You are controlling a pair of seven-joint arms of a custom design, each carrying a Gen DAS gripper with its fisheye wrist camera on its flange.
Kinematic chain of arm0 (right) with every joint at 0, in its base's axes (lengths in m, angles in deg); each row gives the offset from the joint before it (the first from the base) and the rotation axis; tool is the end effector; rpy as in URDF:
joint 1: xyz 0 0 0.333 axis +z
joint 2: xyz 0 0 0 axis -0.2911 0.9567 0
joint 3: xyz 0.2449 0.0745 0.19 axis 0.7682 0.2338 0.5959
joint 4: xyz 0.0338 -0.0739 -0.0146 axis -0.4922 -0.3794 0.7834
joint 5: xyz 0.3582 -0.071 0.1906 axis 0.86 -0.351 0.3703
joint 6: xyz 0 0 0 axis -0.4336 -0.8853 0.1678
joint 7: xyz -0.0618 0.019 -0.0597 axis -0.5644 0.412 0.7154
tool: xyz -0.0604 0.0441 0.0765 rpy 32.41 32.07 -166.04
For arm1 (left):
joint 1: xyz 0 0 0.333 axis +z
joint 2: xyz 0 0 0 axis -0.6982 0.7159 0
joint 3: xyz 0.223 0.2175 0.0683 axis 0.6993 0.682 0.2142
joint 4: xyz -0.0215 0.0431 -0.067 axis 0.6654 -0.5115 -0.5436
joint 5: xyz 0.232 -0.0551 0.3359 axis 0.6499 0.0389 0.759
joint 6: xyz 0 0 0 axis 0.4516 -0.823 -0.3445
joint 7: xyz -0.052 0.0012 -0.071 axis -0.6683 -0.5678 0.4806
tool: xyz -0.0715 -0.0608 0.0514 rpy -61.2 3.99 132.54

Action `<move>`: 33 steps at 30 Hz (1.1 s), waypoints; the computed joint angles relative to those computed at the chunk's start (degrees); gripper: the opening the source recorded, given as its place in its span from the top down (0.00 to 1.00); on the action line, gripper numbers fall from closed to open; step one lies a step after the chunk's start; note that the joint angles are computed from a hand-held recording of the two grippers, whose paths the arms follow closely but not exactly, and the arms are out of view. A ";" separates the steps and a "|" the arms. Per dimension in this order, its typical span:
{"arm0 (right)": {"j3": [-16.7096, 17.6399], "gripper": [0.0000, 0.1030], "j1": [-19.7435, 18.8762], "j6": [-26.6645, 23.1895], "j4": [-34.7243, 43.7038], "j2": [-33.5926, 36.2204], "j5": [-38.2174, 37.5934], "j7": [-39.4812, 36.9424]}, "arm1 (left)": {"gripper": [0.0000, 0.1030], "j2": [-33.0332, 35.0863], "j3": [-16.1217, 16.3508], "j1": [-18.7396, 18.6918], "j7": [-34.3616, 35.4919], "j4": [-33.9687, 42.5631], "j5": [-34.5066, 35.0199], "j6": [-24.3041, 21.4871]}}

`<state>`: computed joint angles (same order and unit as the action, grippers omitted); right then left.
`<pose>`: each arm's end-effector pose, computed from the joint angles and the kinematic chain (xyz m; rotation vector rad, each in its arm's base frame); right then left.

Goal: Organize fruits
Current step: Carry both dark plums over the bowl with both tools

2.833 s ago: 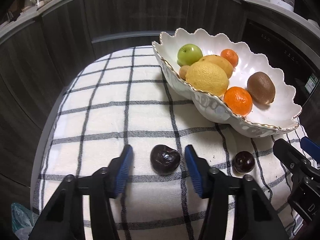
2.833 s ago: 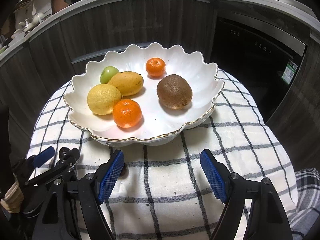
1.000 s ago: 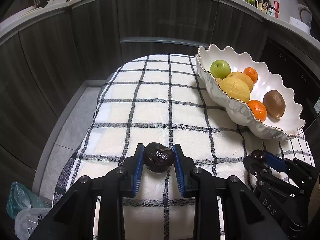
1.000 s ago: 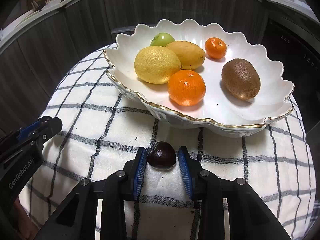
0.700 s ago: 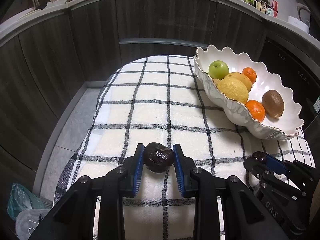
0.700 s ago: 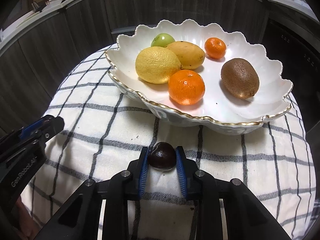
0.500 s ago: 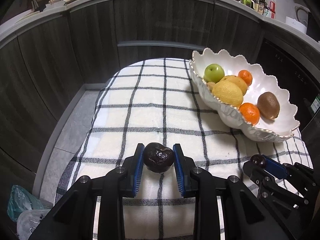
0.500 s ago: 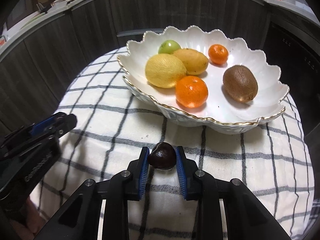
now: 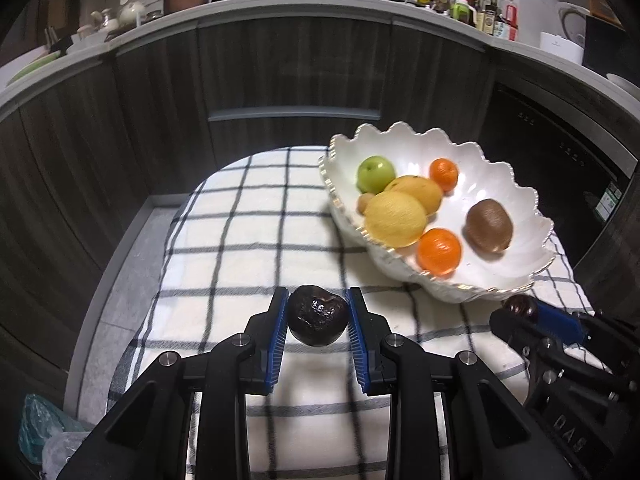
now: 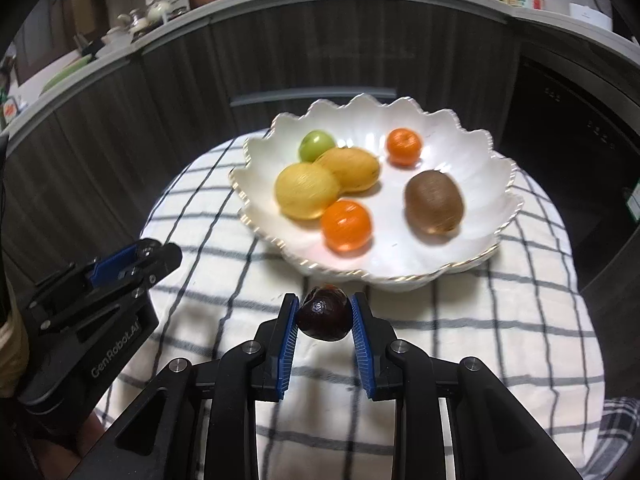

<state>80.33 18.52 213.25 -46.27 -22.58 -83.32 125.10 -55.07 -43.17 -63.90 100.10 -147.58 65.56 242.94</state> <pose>0.6011 0.4746 0.4269 -1.7901 1.7878 -0.5533 0.6226 -0.3591 0.4301 -1.6792 1.9270 -0.8197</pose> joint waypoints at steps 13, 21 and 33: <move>-1.67 0.73 -3.36 0.10 -0.57 -2.23 -2.32 1.49 | 0.72 9.69 -0.90 -2.90 8.03 17.75 -3.91 -3.28; -0.67 0.73 -5.94 -0.02 2.58 0.09 1.35 -3.62 | 0.72 17.63 -0.68 -5.00 14.94 29.91 -8.50 -8.37; -0.53 0.73 -6.24 -1.37 6.52 4.11 6.51 -7.99 | 0.72 22.12 0.07 -6.00 20.38 35.43 -12.32 -12.34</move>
